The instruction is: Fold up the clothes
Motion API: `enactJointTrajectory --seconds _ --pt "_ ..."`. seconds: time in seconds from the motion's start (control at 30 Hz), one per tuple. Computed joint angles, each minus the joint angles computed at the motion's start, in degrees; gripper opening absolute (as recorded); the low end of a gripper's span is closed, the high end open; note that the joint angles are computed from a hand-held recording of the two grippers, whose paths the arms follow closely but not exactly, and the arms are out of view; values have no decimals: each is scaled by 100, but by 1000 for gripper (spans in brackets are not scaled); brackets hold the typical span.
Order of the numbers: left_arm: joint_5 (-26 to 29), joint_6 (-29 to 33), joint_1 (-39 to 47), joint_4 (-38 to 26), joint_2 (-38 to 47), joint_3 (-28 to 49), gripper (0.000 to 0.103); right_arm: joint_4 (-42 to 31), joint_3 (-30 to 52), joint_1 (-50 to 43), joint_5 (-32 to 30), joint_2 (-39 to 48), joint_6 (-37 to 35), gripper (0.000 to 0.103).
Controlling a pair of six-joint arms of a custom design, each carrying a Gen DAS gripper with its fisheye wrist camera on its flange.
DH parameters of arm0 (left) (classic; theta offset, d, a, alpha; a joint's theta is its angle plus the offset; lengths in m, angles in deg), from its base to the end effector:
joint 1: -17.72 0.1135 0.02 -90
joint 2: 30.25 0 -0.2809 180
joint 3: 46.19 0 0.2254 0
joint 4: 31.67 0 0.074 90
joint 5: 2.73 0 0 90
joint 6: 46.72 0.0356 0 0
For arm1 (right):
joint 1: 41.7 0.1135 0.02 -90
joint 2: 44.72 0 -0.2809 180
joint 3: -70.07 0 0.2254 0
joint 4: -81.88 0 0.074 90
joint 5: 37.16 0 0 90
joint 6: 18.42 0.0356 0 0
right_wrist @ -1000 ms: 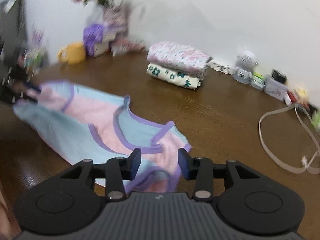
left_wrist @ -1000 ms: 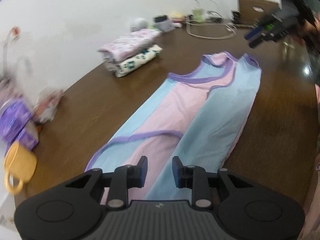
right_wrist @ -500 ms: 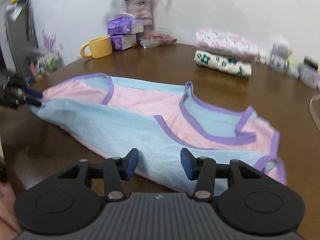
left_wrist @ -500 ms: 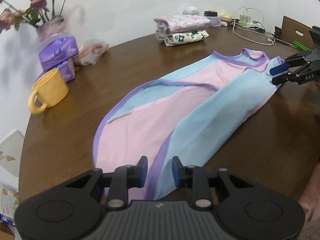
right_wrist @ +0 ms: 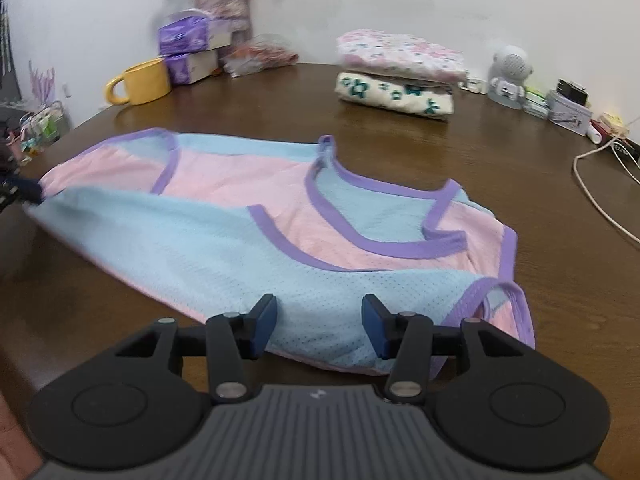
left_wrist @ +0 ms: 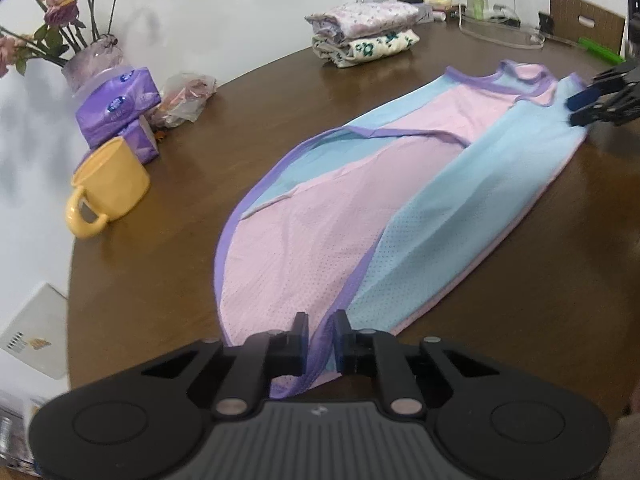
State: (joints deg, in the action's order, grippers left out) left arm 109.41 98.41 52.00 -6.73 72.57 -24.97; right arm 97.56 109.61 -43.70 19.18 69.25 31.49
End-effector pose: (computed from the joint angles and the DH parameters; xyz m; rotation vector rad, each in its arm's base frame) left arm 0.1514 0.0869 0.0750 0.5868 2.3929 0.1761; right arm 0.2489 0.0111 0.0645 -0.9744 2.2009 0.4362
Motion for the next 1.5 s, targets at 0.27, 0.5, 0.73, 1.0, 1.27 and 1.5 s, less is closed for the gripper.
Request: enactJointTrajectory --seconds 0.27,0.5,0.73,1.0,1.27,1.5 --pt "167 67 307 -333 -19 237 15 914 -856 17 42 -128 264 50" --pt "301 -385 -244 -640 -843 101 22 593 -868 -450 -450 -719 334 58" --pt "-26 -1199 -1808 -327 -686 124 25 500 -579 -683 -453 -585 453 63" --pt "-191 -1738 -2394 -604 -543 788 80 -405 -51 -690 -917 -951 168 81" --pt "-318 -2343 -2582 -1994 -108 2501 95 -1886 1709 299 100 -784 -173 102" --pt "-756 -1834 -3178 -2857 981 3977 87 -3927 3847 273 736 571 -538 66"
